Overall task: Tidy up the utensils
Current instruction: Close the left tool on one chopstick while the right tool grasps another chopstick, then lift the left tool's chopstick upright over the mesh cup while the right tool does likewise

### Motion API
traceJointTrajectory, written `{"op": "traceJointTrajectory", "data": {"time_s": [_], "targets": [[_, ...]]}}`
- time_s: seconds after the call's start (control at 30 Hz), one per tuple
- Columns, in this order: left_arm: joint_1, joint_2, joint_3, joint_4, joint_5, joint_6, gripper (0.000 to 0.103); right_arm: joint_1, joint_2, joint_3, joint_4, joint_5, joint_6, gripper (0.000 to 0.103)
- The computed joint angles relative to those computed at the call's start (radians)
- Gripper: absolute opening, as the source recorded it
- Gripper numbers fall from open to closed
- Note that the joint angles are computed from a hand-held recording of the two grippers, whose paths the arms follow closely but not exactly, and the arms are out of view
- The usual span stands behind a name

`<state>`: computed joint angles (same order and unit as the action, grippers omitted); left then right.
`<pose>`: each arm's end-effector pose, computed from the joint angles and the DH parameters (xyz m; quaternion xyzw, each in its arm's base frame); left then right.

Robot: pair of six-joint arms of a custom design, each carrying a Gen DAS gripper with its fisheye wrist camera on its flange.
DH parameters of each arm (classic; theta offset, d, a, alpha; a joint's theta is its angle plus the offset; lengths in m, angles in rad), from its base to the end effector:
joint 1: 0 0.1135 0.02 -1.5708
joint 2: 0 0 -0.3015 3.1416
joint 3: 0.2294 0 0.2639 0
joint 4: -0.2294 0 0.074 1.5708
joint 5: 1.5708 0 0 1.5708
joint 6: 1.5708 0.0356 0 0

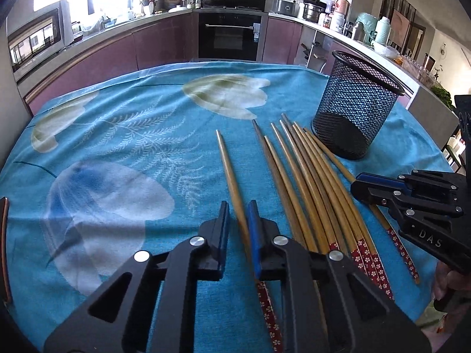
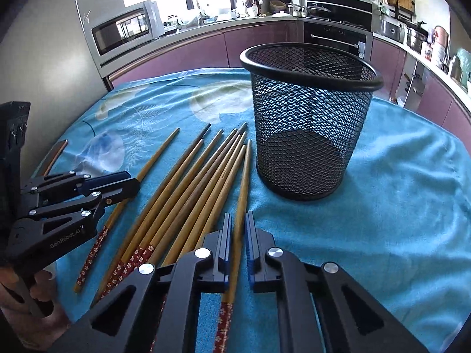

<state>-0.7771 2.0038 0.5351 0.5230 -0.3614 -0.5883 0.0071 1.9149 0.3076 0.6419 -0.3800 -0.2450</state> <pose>0.2193 -0.1980 0.0506 0.0332 0.9371 -0.0582 0.3426 0.2331 0.0149 0.0503 -0.1737 0.9228 0.1443 0.3121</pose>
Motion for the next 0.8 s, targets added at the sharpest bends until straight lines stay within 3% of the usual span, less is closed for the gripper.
{"op": "traceJointTrajectory", "data": {"time_s": [0.43,0.8], "targets": [[-0.014,-0.077,-0.044,-0.002,-0.01,-0.029,0.008,-0.095,-0.11,-0.044,-0.047,-0.144,-0.06,0.006],[-0.031,-0.296,-0.118,-0.026,0.026,0.003,0.007,-0.189,-0.306,-0.064,-0.149,-0.297,-0.085,0.006]]}}
